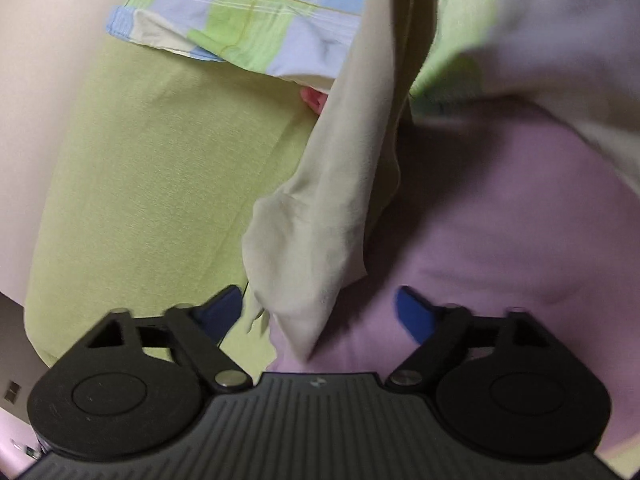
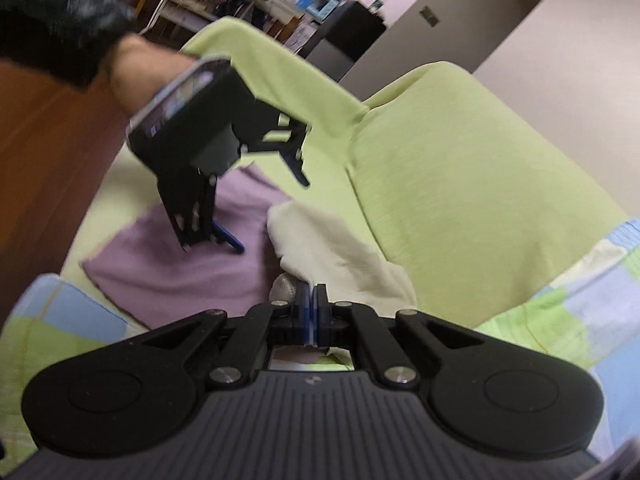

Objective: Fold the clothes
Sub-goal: 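Grasp the beige shirt with the right gripper while the left gripper grasps another edge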

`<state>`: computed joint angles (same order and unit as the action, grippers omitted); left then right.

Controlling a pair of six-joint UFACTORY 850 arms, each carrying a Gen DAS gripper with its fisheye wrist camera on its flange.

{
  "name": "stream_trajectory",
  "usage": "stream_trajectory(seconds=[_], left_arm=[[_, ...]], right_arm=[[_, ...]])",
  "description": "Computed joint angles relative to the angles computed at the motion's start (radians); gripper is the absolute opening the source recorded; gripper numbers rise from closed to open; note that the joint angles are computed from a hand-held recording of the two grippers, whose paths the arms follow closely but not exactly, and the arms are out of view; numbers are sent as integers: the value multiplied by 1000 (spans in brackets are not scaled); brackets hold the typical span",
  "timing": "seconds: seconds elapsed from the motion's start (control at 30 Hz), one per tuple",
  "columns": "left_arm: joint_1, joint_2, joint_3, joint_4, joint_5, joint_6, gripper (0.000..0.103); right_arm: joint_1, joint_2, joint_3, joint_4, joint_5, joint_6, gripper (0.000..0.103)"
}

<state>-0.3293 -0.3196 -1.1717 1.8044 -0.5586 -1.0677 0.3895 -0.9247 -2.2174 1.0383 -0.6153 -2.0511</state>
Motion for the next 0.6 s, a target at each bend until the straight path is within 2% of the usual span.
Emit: stream_trajectory(seconds=[0.03, 0.07, 0.1, 0.23, 0.3, 0.4, 0.6], left_arm=[[1, -10, -17, -20, 2, 22, 59], [0, -21, -39, -56, 2, 65, 40], [-3, -29, -61, -98, -7, 110, 11], [-24, 2, -102, -174, -42, 133, 10], [-44, 30, -121, -185, -82, 143, 10], [-87, 80, -188, -223, -116, 173, 10], [-203, 95, -402, -295, -131, 301, 10]], right_arm=[[-3, 10, 14, 14, 3, -16, 0], [-6, 20, 28, 29, 5, -32, 0], [-7, 18, 22, 27, 7, -30, 0], [-13, 42, 53, 96, 35, -116, 0], [-24, 76, 96, 195, 46, -207, 0], [-44, 166, 189, 464, 43, -453, 0], [-95, 364, 369, 862, 13, -768, 0]])
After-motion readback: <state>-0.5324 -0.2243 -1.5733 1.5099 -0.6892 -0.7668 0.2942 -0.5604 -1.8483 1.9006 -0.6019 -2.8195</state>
